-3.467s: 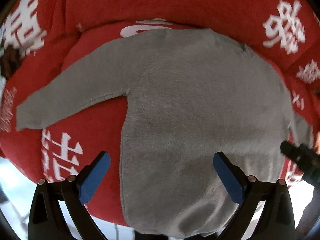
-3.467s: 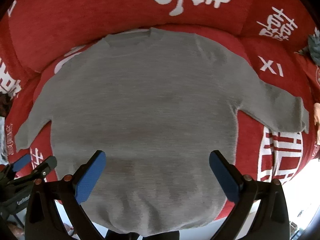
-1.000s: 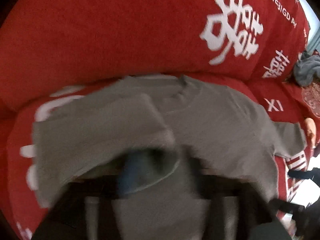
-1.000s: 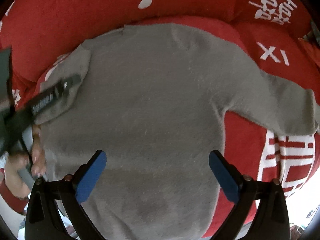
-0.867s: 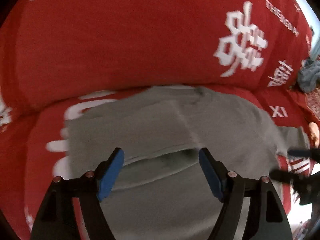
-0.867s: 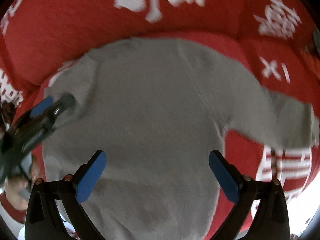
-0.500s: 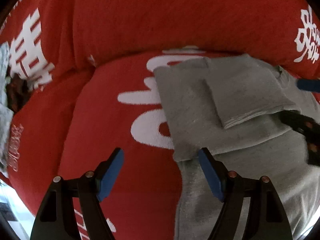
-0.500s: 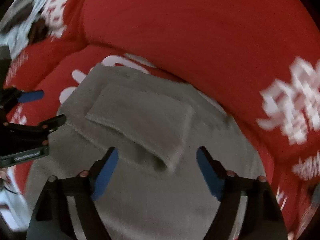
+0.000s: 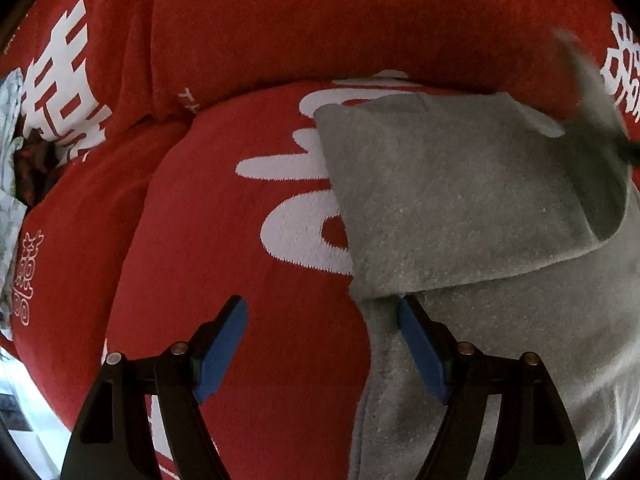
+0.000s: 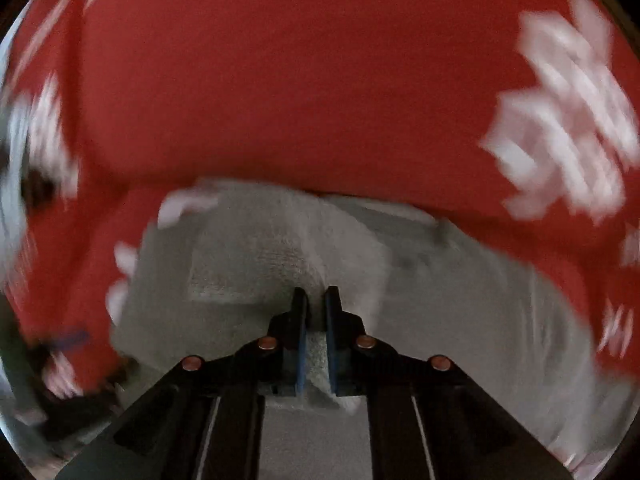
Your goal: Fold small clothes
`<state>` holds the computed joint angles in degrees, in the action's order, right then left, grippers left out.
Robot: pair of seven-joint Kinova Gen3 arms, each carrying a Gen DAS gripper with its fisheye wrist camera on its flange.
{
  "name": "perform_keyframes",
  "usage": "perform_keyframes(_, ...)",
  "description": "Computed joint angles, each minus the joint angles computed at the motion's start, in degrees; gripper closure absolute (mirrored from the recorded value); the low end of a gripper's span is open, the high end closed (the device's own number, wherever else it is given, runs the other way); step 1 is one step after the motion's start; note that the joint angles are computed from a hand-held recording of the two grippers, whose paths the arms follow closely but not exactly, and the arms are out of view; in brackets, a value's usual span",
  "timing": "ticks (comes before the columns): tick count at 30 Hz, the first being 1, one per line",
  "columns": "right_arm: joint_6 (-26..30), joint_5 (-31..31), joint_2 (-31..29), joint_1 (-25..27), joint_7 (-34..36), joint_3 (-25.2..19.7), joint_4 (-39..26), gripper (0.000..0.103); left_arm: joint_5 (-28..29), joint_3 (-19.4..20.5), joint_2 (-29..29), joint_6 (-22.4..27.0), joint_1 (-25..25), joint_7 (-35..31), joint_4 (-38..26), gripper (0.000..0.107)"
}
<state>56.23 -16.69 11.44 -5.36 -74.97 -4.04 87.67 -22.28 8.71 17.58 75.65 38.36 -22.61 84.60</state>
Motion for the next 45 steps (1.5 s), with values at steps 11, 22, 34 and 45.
perform_keyframes(11,13.45,-18.92,7.55,19.56,-4.74,4.41,1.07,0.089,1.12,-0.81,-0.16,-0.90,-2.02,1.19,0.90,0.024)
perform_keyframes(22,14.83,-22.01,13.66,18.50,-8.36,3.90,-4.99,0.094,2.20,-1.18,0.69,0.45,-2.53,1.33,-0.70,0.024)
perform_keyframes(34,18.05,-20.76,10.63,22.75,-1.77,3.90,-1.20,0.097,5.53,-2.57,-4.83,-6.95,-5.10,0.30,6.95,0.019)
perform_keyframes(45,17.96,-20.14,10.89,21.63,-2.33,3.46,-1.57,0.095,26.63,3.15,-10.38,-19.47,-23.68,-17.13,12.07,0.020)
